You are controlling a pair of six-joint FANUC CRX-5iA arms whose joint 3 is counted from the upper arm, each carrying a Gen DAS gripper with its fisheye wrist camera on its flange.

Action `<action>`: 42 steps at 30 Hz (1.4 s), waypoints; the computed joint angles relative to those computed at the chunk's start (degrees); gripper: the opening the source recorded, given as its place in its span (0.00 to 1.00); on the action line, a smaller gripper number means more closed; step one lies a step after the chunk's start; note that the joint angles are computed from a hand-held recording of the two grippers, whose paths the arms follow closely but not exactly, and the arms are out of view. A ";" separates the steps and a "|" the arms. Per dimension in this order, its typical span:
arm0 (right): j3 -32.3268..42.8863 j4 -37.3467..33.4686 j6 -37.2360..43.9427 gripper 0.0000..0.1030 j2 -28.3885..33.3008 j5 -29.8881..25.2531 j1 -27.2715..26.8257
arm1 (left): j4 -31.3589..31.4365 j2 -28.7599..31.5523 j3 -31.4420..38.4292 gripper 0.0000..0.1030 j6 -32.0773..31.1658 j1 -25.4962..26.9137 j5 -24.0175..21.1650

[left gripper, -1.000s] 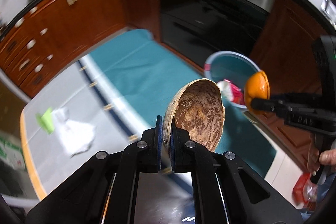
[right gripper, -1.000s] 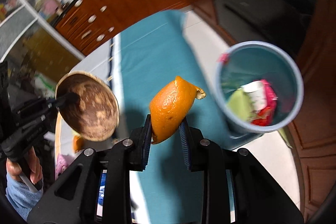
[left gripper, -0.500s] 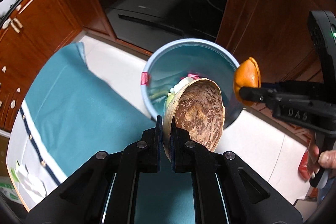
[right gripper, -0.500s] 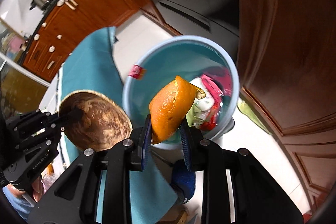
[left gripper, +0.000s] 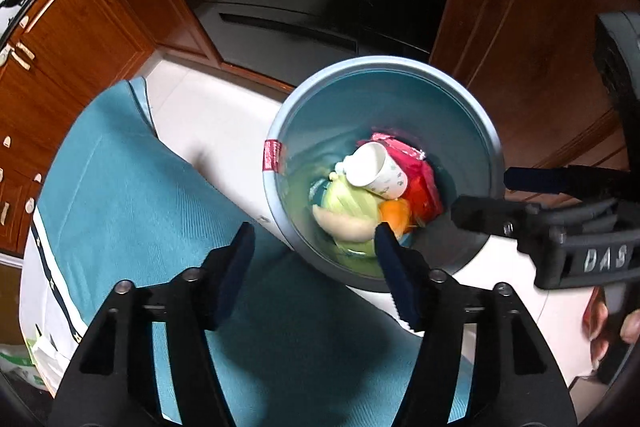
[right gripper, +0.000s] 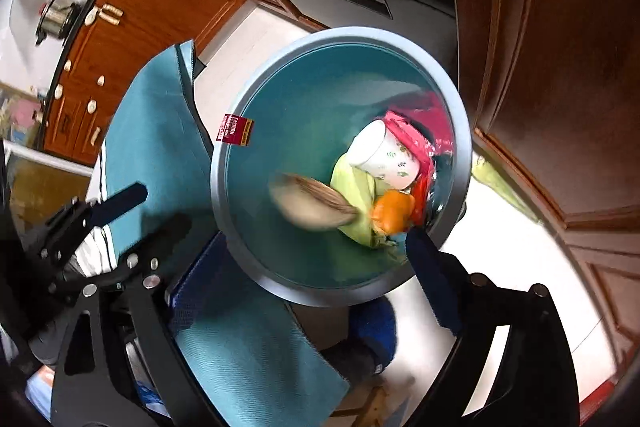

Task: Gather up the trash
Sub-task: 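Carry the peel and coconut shell to the bin and open both tools, then return both tools to the table toward the snack box and bottle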

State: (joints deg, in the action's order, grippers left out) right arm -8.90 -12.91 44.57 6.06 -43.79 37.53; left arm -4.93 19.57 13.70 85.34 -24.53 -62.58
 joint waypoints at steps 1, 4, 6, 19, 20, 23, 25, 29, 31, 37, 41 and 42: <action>-0.01 -0.74 -0.21 0.85 -0.05 0.04 -0.13 | 0.40 -0.34 -0.44 0.67 -0.15 0.27 0.11; 0.09 -1.03 -0.81 0.90 -0.10 -0.61 0.14 | 0.99 -1.01 -1.25 0.72 -0.64 0.83 0.36; 0.17 -0.32 -1.32 0.90 -0.10 -1.30 0.71 | 1.18 -1.69 -2.03 0.75 -0.90 1.08 0.71; 0.68 6.19 -7.05 0.90 -2.32 -4.22 6.01 | 2.70 -10.36 -9.84 0.82 -1.58 2.65 3.33; 0.75 6.83 -7.58 0.90 -2.51 -4.49 6.60 | 2.96 -11.40 -10.66 0.82 -1.64 2.92 3.54; 0.69 9.33 -9.52 0.90 -3.40 -5.53 8.65 | 3.72 -14.02 -12.84 0.87 -1.65 3.69 4.31; 0.72 11.00 -10.84 0.90 -3.80 -6.48 9.81 | 4.40 -16.48 -14.91 0.90 -1.73 4.38 5.10; 0.16 14.85 -14.21 0.90 -5.54 -8.53 12.98 | 4.81 -20.76 -18.02 0.93 -1.81 5.19 5.75; 0.07 15.88 -15.17 0.90 -6.32 -9.28 14.28 | 5.78 -23.55 -20.23 0.94 -2.15 6.06 6.20; 0.03 19.65 -17.73 0.90 -8.50 -11.63 20.54 | 7.32 -31.43 -26.21 0.96 -3.17 8.58 6.22; 0.91 20.14 -18.08 0.94 -8.97 -12.12 24.97 | 8.12 -38.73 -31.05 0.96 -5.40 11.75 4.94; 1.07 20.34 -18.05 0.94 -8.96 -12.17 25.91 | 8.48 -40.58 -32.26 0.96 -6.25 12.96 4.53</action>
